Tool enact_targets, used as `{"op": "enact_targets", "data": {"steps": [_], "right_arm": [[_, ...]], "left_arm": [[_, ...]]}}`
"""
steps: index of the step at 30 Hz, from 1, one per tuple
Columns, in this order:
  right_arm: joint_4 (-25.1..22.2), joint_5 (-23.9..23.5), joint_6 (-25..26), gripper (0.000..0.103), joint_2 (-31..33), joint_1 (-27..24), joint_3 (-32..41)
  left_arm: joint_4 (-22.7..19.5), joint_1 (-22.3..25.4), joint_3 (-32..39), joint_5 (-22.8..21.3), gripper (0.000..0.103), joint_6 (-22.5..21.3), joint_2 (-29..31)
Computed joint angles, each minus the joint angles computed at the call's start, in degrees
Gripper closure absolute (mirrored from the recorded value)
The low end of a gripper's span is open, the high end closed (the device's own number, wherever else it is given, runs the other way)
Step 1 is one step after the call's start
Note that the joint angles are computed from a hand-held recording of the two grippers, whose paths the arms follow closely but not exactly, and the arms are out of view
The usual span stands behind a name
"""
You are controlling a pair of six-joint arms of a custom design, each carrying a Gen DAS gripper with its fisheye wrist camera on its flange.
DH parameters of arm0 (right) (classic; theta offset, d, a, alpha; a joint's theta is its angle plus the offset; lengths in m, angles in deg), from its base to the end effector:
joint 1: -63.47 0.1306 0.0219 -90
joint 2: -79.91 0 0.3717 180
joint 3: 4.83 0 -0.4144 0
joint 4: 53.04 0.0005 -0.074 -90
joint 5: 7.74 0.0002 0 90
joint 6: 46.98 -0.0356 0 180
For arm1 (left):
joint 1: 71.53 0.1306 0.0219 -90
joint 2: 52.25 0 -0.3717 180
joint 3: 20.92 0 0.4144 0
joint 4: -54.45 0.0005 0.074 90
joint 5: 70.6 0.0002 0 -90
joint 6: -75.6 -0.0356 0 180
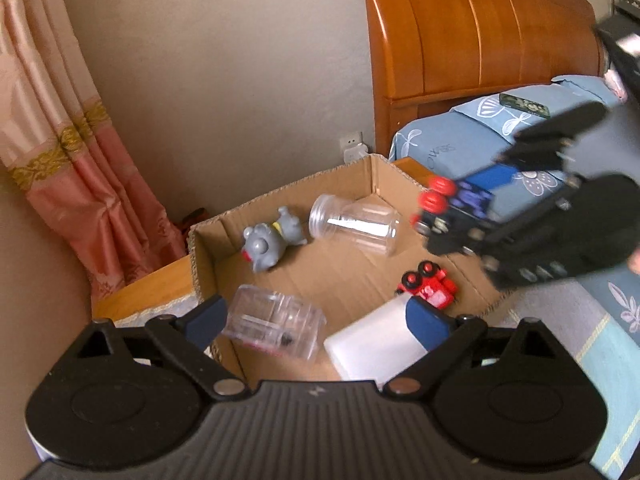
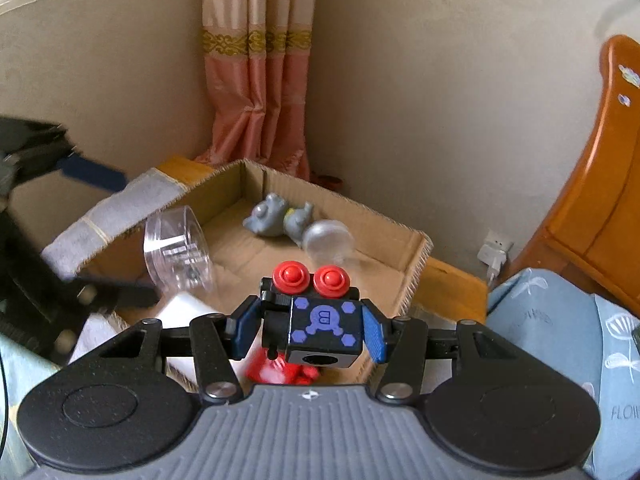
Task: Organize rigid objects
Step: 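Carry the clear bottle and fidget cube over the box and release both, then move the right tool to the correction-tape roller and grip it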
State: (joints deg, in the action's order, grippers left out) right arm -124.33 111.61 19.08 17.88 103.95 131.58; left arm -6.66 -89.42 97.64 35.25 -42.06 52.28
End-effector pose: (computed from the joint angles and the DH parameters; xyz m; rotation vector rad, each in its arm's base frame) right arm 0.5081 0.4100 0.5061 -0.1323 2.3373 -0.0990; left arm 0.5591 -0.1912 0.5115 1.0339 2.1285 -0.2486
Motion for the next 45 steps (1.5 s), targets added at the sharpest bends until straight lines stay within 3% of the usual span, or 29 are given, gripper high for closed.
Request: {"op": "enact_targets", "data": {"steps": [1,3,4,5,7,16,22,27,32,37,45], "right_arm": [[-0.44,-0.20,0.45,0.045,1.22,-0.02,1.85],[-0.44,-0.38,1.34,0.032,3.18,0.06,4.81],[-0.27,-0.79,1.79,0.010,3.96,0.07,5.99],[0.09,-1.05,2.02,0.000,4.56,0.10,6.85],[1.49,-0.88,2.49,0.000,4.54,0.43,6.56],[-3.97,3.14,-0.32,0.000,3.93,3.81,5.78],[-5.52,6.08,-7.12,0.000,0.53,6.40,1.01],[-3.71,6.90,-11.79,0.000,-2.95,9.15,-5.11],[-3.36,6.44,-17.74,0.000,-4.53,11.98,-9.82],[-3.35,4.32,-23.61,0.000,-3.79,14.01,-12.14],[-6.32,4.49,-33.82,0.000,1.46,14.19,-8.97]], "left_arm": [[0.12,0.34,-0.57,0.21,0.007,-0.14,-0.49],[0.45,0.95,-1.59,0.64,0.007,0.02,-1.32],[0.29,1.24,-1.87,0.97,0.007,0.01,-1.58],[0.23,1.53,-2.22,1.32,0.007,-0.04,-1.87],[0.34,2.08,-3.03,2.10,0.007,-0.04,-2.48],[1.12,3.38,-7.85,3.87,0.007,1.74,-5.92],[3.62,3.49,-13.24,3.21,0.006,3.30,-10.17],[8.28,3.54,-19.73,0.09,0.006,1.93,-14.86],[10.32,3.94,-25.21,-2.01,0.006,1.28,-18.58],[13.93,4.85,-31.79,-3.04,0.006,0.24,-22.91],[15.23,7.00,-37.31,-2.43,0.006,-4.18,-26.77]]}}
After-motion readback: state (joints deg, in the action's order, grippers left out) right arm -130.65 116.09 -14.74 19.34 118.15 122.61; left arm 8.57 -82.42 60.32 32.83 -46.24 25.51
